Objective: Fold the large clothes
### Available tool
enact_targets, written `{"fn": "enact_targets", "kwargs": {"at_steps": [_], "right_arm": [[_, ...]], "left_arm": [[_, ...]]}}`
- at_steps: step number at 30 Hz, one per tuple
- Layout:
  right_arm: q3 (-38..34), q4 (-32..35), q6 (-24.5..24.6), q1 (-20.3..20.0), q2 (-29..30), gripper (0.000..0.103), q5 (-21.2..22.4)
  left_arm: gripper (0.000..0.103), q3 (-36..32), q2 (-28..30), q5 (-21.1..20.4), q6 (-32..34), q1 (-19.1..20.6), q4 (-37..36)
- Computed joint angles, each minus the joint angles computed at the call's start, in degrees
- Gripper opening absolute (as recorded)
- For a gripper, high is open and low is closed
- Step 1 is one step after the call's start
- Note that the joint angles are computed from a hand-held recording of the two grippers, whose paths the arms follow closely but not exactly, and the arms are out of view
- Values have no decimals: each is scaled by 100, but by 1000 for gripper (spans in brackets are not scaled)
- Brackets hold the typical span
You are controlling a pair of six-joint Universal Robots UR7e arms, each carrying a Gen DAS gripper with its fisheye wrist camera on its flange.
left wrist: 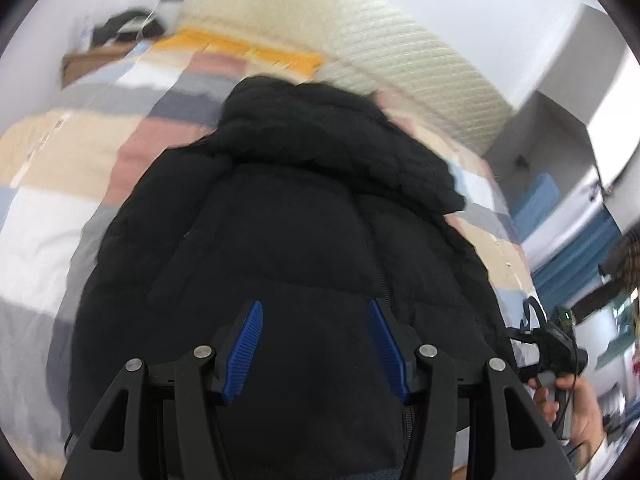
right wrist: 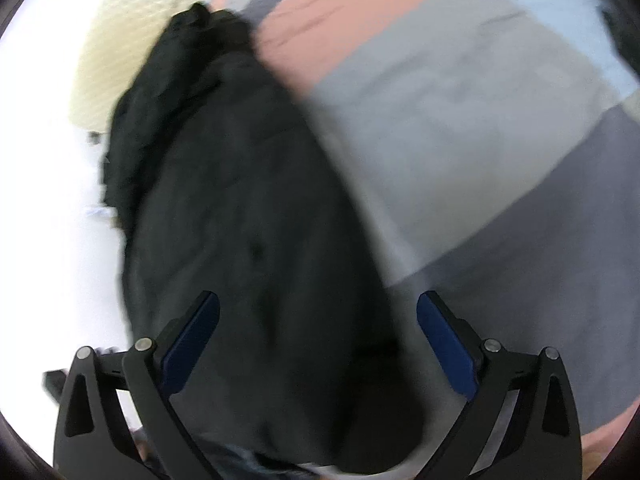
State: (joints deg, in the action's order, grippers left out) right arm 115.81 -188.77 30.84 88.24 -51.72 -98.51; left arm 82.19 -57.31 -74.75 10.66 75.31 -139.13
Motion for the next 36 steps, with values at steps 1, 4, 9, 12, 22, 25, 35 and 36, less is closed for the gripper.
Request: {"fn": "enact_targets", "kwargs": {"at_steps": [1,4,9,12,22,25,35,36], "right_arm": [[62,-285,165,34,50,99,145],[-207,176,-122,427,130,99,-611],[-355,448,-102,350,171,99,-492],[-309,489,-6,277,162,100,-467],[-513,1040,49,234,170,100,-735],[-564,1378,96,213,165,100,-912],[-515,1282,-616,-103,158,101,94],[-471,1178,-861,-161,145,101,317]], "left_arm": [[55,-105,-8,-66,21,4,192],[55,-546,-44,52,257,1,832],[55,-1895,291,236,-275,269,2545],[55,-2941,751,111,-745,561,3683],[55,-4706,1884,162,-1245,1058,5346],[57,-4969,2072,-21,-1273,1172,5592],[68,-5381,2348,-113,-988,1192,6237],[68,-5444,2392,-196,-858,1161,6382]]}}
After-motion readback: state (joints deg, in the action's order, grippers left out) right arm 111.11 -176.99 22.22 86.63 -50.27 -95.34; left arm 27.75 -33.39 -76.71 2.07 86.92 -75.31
